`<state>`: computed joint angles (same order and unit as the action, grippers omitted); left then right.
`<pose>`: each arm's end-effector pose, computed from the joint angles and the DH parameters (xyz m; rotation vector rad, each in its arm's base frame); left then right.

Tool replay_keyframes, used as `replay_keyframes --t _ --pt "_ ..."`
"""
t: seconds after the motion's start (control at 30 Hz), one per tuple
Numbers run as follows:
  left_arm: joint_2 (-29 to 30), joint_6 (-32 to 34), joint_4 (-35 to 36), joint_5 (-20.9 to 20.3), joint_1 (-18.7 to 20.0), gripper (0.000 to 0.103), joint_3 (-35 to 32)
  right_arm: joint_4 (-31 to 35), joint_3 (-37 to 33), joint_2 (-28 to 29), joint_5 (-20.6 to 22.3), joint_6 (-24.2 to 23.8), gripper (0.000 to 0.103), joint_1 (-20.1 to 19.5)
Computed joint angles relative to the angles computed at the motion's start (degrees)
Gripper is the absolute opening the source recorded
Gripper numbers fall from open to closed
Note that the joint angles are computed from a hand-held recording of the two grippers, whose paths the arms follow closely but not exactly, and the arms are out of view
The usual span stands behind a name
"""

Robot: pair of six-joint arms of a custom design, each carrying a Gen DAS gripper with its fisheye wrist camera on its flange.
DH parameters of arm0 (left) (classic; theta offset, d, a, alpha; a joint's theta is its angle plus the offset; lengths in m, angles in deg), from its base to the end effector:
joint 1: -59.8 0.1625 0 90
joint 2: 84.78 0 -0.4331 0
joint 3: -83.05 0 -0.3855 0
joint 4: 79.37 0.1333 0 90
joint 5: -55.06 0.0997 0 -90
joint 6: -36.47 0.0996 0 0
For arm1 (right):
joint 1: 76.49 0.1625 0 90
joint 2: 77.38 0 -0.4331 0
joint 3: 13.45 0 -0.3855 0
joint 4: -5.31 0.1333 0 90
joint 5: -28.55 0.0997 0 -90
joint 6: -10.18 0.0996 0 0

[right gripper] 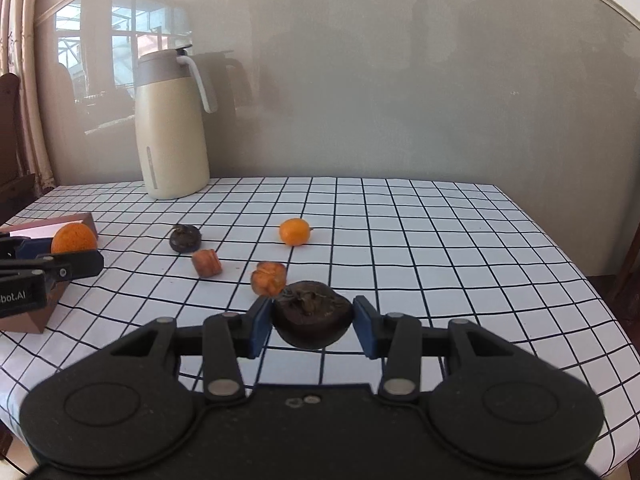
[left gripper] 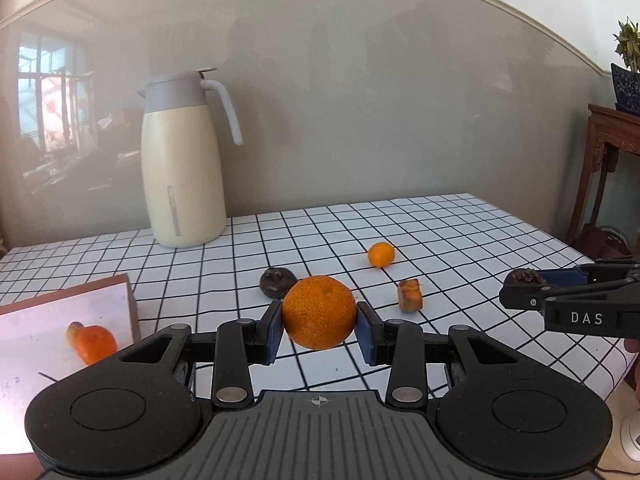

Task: Organize fruits
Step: 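Carry both fruits into the white box and open both tools to release them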

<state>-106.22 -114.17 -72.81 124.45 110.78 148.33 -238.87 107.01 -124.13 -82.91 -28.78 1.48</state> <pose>-0.2871 -0.6217 -0.0816 1.3583 2.3111 -1.0006 -0.0121 -0.5217 0.1909 0.1459 -1.9148 1.2935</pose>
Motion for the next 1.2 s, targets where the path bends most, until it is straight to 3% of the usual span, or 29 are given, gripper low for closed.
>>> replay_keyframes --t 0.37,1.2 --pt "-11.7 1.5 -8.8 -3.4 2.7 0.039 14.6 1.1 -0.2 3.6 1.5 -2.5 0.035 5.1" --pt "-23.8 4.3 -19.2 -9.1 8.9 0.038 23.8 10.3 -10.2 12.0 8.0 -7.7 0.035 12.8"
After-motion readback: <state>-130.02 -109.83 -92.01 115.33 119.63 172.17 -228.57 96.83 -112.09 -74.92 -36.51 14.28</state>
